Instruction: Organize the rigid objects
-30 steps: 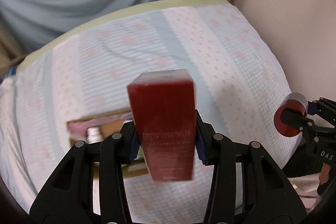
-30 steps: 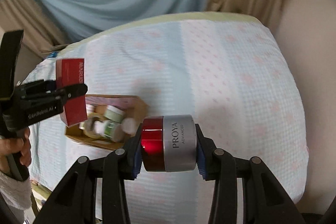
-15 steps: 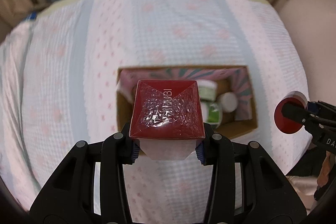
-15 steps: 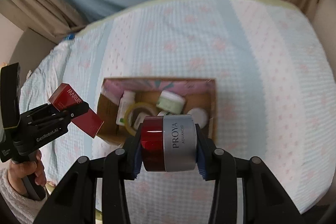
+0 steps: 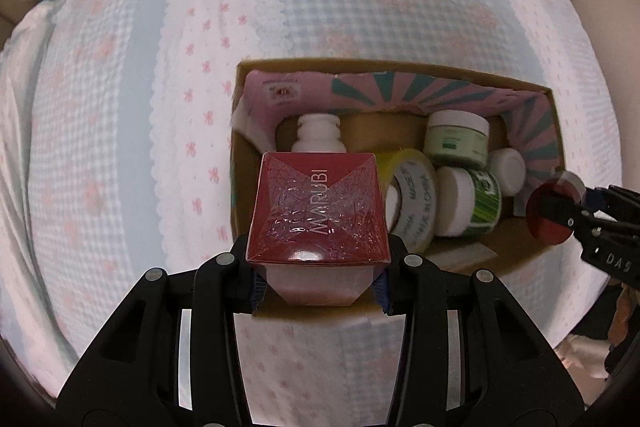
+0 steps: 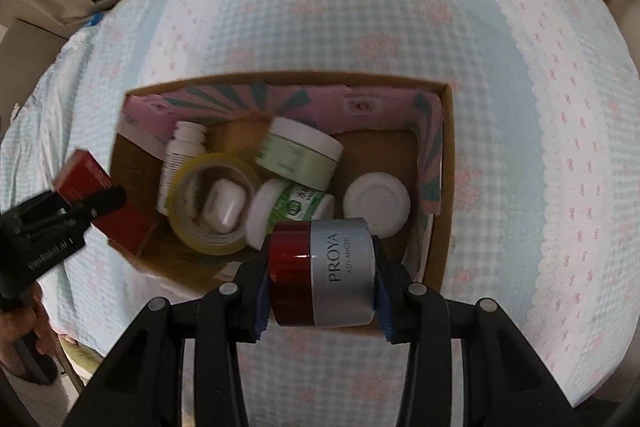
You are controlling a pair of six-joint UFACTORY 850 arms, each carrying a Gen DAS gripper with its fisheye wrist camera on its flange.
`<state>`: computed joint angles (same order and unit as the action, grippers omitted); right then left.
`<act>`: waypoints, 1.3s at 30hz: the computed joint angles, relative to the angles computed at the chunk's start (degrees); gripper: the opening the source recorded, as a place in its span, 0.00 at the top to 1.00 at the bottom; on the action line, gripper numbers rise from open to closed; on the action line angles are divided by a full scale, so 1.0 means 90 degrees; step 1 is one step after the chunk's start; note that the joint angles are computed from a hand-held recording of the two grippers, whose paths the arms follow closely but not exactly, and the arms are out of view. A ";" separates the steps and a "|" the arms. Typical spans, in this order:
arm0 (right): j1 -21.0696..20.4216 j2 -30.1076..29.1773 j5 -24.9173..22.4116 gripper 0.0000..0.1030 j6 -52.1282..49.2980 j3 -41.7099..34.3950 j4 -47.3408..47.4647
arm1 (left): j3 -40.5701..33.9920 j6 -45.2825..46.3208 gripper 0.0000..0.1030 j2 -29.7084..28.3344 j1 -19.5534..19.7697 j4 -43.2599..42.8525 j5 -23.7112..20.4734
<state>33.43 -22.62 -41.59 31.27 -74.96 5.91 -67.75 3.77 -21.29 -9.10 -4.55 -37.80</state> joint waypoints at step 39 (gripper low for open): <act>0.0548 0.1542 -0.0013 0.00 0.1470 0.0565 -0.1344 | 0.0771 -0.0212 0.00 0.1884 -0.0268 0.0044 0.0036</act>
